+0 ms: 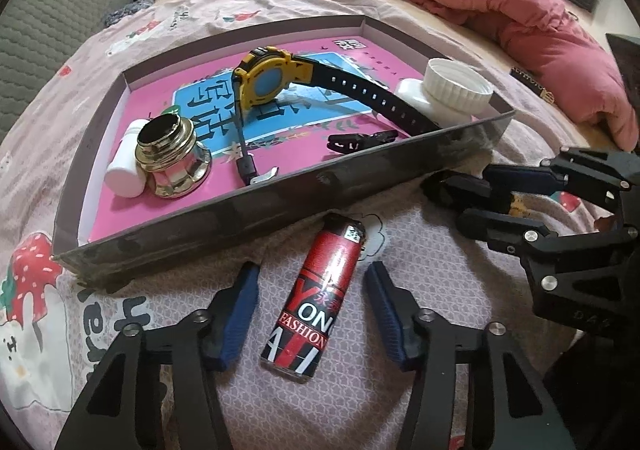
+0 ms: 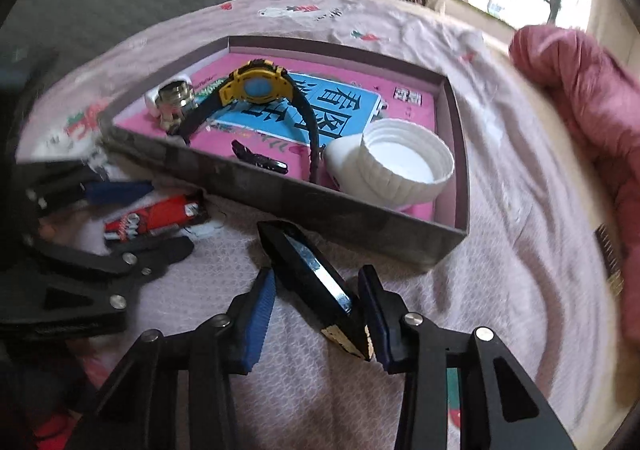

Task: Organize rigid objects
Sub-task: 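Move left tool over the red lighter while right tool reaches the black gold-tipped tube, then close left tool on the red lighter while right tool grips the black tube, then lift and carry the lighter over the tray with left tool while right tool carries the tube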

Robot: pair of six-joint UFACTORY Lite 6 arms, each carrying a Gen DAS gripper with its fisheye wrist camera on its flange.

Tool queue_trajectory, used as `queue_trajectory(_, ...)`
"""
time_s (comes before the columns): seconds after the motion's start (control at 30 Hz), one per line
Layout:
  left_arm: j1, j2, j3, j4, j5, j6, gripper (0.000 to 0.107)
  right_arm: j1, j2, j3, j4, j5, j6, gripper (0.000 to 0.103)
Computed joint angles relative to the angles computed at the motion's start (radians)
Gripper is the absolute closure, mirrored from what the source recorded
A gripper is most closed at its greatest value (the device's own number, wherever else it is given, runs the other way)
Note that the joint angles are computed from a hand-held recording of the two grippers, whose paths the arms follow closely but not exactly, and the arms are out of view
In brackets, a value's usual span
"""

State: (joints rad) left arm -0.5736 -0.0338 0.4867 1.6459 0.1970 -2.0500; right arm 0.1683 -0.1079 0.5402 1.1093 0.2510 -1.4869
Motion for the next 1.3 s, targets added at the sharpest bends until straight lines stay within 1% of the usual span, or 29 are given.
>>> queue_trajectory(0.07,-0.005,-0.008,-0.001,-0.026,-0.008,0.03,0.063,-0.016,0.008,0.019,-0.08,0.048,0.092,0.061)
queue_trajectory(0.17,-0.013,-0.02,-0.005,-0.053,-0.019,0.066,0.071,-0.035,0.02,0.045,-0.155,0.111,0.183,0.063)
queue_trajectory(0.27,0.004,-0.035,-0.012,-0.057,-0.051,0.083,0.077,-0.045,0.043,0.08,-0.243,0.157,0.271,0.063)
queue_trajectory(0.33,0.021,-0.045,-0.015,-0.072,-0.074,0.105,0.078,-0.027,0.053,0.089,-0.298,0.148,0.314,0.063)
queue_trajectory(0.37,0.029,-0.045,-0.014,-0.067,-0.083,0.101,0.078,-0.011,0.053,0.085,-0.317,0.125,0.325,0.063)
queue_trajectory(0.43,0.043,-0.034,-0.01,0.011,-0.096,0.022,0.078,0.028,0.06,0.072,-0.367,0.065,0.357,0.063)
queue_trajectory(0.53,0.048,-0.017,-0.003,0.111,-0.1,-0.081,0.078,0.026,0.06,0.054,-0.265,0.044,0.251,0.063)
queue_trajectory(0.63,0.056,-0.006,-0.004,0.271,-0.1,-0.25,0.078,-0.008,0.081,0.051,-0.083,0.059,0.076,0.063)
queue_trajectory(0.67,0.057,0.0,-0.004,0.335,-0.098,-0.319,0.078,-0.015,0.089,0.051,-0.045,0.064,0.041,0.063)
queue_trajectory(0.7,0.056,0.005,-0.003,0.361,-0.095,-0.348,0.078,-0.021,0.097,0.05,-0.007,0.068,0.007,0.063)
queue_trajectory(0.8,0.03,0.014,-0.006,0.328,-0.059,-0.331,0.077,-0.03,0.101,0.048,0.035,0.071,-0.031,0.063)
queue_trajectory(0.9,-0.005,0.024,-0.005,0.265,-0.018,-0.288,0.077,-0.007,0.089,0.027,0.121,0.038,-0.081,0.062)
queue_trajectory(1.0,-0.009,0.013,-0.014,0.26,-0.012,-0.304,0.077,0.024,0.052,-0.011,0.198,-0.011,-0.122,0.063)
queue_trajectory(1.03,-0.008,0.009,-0.016,0.261,-0.011,-0.313,0.077,0.023,0.042,-0.024,0.228,-0.011,-0.143,0.064)
queue_trajectory(1.1,-0.025,-0.001,-0.018,0.187,0.007,-0.26,0.079,0.003,0.03,-0.031,0.237,0.009,-0.147,0.067)
queue_trajectory(1.17,-0.044,-0.017,-0.025,0.116,0.028,-0.203,0.084,-0.025,0.014,-0.036,0.208,0.044,-0.113,0.074)
queue_trajectory(1.23,-0.046,-0.046,-0.042,0.106,0.027,-0.2,0.084,-0.047,-0.007,-0.046,0.185,0.072,-0.091,0.076)
queue_trajectory(1.3,-0.034,-0.076,-0.057,0.107,0.007,-0.208,0.084,-0.041,-0.028,-0.06,0.163,0.067,-0.065,0.077)
